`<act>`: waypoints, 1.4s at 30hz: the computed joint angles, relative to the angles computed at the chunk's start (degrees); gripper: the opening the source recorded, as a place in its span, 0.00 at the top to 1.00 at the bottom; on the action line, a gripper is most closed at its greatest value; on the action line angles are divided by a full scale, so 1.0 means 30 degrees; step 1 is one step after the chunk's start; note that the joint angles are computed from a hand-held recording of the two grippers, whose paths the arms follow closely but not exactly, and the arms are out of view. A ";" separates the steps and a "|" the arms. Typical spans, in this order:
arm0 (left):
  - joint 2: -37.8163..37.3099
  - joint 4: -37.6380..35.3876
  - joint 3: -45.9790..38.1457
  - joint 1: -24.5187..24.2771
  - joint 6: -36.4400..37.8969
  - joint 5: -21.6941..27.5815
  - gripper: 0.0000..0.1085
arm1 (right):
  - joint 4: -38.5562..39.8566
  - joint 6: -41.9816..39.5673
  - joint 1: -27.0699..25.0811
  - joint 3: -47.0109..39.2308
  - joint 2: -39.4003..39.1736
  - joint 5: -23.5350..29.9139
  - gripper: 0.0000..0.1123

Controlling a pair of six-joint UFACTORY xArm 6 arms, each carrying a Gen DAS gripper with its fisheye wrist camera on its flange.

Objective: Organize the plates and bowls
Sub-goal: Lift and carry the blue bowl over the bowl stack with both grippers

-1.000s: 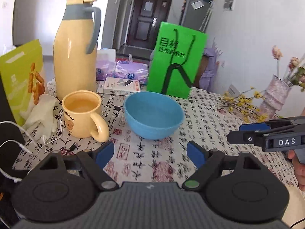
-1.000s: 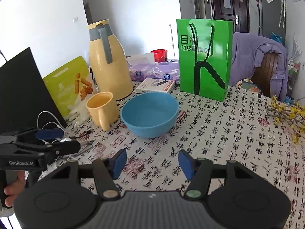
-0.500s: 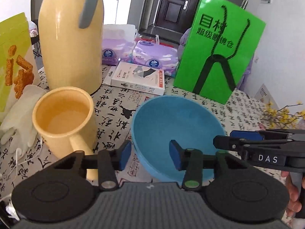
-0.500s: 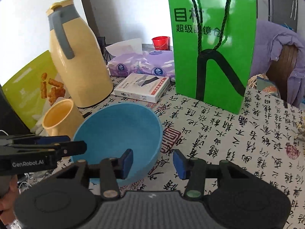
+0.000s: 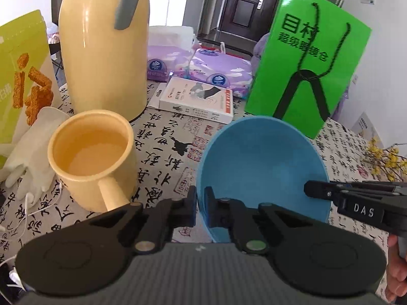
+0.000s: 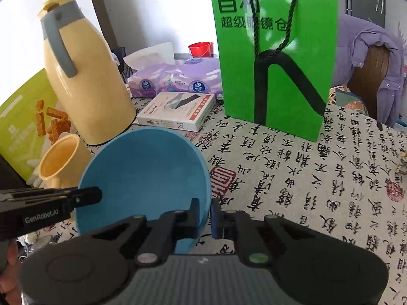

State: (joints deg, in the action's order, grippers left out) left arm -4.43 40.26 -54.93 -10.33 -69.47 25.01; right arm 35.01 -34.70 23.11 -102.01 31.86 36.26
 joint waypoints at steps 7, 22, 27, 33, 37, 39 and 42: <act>-0.3369 0.0674 0.2126 -0.1366 -0.0528 0.0402 0.94 | 0.1495 -0.1760 -0.0368 0.4126 -0.3853 -0.0793 0.94; -1.1312 0.3118 0.4869 -0.8277 -0.3714 0.7126 0.93 | 0.2083 -0.3024 -0.0360 1.4149 -1.5445 -0.1777 0.93; -1.3439 0.3682 0.6110 -1.1286 -0.5625 0.9457 0.93 | 0.1974 -0.2636 -0.0666 1.7089 -1.8895 -0.1022 0.93; -1.4562 0.4543 0.6776 -1.5977 -0.7953 1.3530 0.93 | 0.1464 -0.1888 -0.0921 2.0355 -2.2698 -0.0058 0.93; -1.5071 0.4252 0.7512 -1.7808 -0.8930 1.4458 0.93 | 0.0807 -0.1645 -0.0966 2.2116 -2.4799 0.0339 0.93; -1.5160 0.4061 0.7896 -1.8297 -0.9354 1.4510 0.93 | 0.0219 -0.1367 -0.0948 2.2895 -2.5727 0.0432 0.93; -1.5348 0.3744 0.8467 -1.8596 -0.9793 1.4131 0.93 | -0.0483 -0.0852 -0.0964 2.3833 -2.6729 0.0706 0.92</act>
State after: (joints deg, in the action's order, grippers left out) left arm -50.47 51.49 -29.52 -66.12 -98.85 67.40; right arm 33.56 -37.25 20.22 -30.51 -48.32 38.38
